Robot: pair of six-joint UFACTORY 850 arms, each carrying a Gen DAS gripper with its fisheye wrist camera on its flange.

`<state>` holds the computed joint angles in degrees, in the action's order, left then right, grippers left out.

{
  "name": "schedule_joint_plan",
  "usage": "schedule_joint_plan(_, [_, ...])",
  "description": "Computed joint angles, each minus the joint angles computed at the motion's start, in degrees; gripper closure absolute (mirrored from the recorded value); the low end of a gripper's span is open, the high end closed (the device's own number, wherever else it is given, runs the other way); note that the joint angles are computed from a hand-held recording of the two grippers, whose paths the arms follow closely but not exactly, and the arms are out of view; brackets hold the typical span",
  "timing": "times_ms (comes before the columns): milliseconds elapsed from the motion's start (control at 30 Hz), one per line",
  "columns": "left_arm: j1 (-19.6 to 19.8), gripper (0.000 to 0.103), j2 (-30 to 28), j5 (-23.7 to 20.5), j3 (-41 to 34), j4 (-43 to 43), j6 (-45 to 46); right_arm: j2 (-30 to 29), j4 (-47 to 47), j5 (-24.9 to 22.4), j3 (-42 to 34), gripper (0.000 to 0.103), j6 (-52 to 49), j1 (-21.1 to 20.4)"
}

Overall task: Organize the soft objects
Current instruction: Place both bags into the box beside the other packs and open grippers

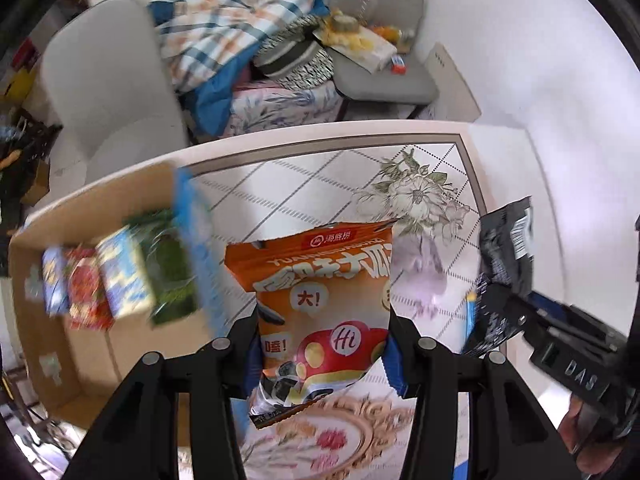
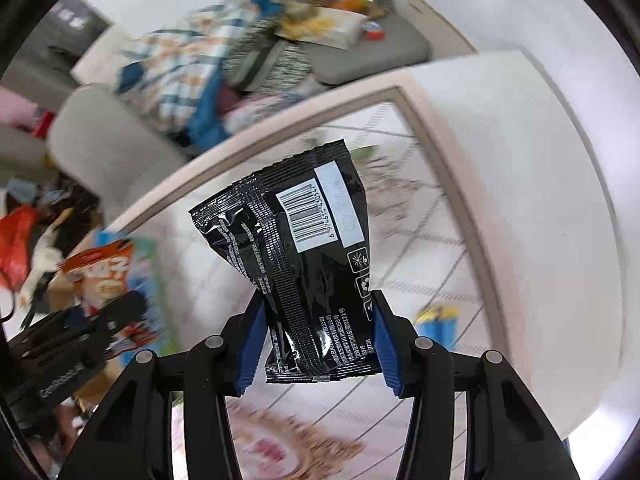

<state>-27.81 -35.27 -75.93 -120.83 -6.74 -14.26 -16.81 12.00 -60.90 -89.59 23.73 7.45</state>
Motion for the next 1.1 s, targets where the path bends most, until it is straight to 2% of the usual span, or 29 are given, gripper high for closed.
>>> schedule_joint_plan(100, [2.67,0.058,7.24,2.3,8.73,-0.08,1.14,3.26,3.5,0.1,1.34,0.051,-0.02,3.45])
schedule_joint_plan(200, [6.34,0.058,12.78,2.22,15.0,0.49,1.99,3.63,6.32,0.66,0.58,0.051,1.3,8.59])
schedule_joint_plan(300, [10.32,0.058,16.66,1.9,19.86,1.91,2.81,2.61,9.45,1.06,-1.14,0.051,2.07,13.34])
schedule_joint_plan(400, [14.94,0.058,19.09,1.56,23.39,3.47,3.58,-0.79,11.34,1.02,-4.98,0.051,3.0,17.84])
schedule_joint_plan(500, [19.2,0.058,19.55,0.62,25.11,2.96,5.27,-5.83,12.73,0.72,-10.1,0.051,4.41,21.83])
schedule_joint_plan(633, [22.94,0.058,18.21,-0.27,26.17,3.76,7.42,-12.82,14.53,-0.19,-16.43,0.051,6.66,25.29])
schedule_joint_plan(867, [26.17,0.058,14.88,-2.39,26.29,3.62,11.11,-22.21,13.22,-2.45,-25.14,0.051,11.32,28.09])
schedule_joint_plan(1100, [27.24,0.058,12.52,-4.2,26.55,2.67,12.88,-27.58,12.06,-3.84,-30.02,0.051,13.93,28.93])
